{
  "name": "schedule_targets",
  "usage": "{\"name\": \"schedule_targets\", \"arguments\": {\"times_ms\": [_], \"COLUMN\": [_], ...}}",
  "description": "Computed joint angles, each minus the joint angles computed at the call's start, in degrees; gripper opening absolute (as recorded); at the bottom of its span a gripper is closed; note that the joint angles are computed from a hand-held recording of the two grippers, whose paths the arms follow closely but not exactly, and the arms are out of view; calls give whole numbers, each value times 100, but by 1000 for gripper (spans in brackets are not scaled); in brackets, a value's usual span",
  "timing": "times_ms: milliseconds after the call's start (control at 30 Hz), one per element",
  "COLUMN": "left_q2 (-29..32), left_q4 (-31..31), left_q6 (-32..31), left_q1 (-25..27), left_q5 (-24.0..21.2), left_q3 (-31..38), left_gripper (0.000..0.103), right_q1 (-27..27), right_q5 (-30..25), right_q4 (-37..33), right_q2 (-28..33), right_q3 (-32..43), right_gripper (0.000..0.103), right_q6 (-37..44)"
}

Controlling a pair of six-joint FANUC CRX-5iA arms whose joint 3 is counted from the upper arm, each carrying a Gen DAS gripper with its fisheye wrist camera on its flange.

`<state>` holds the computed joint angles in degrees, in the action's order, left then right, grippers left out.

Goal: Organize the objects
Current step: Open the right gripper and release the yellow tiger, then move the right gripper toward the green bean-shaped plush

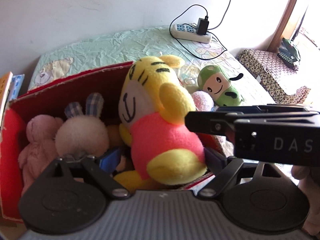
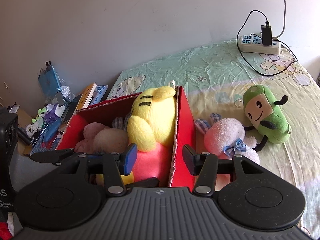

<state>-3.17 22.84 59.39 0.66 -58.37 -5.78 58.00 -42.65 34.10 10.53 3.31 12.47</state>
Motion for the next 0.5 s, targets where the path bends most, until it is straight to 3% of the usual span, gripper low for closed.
{"name": "schedule_targets", "arguments": {"times_ms": [500], "left_q2": [-230], "left_q4": [-1240], "left_q6": [1099], "left_q1": [-605], "left_q5": [24], "left_q3": [435], "left_gripper": [88], "right_q1": [47], "right_q5": [49], "right_q4": [446], "right_q2": [-649], "right_q3": [-825], "right_gripper": [53], "right_q6": [-606]}}
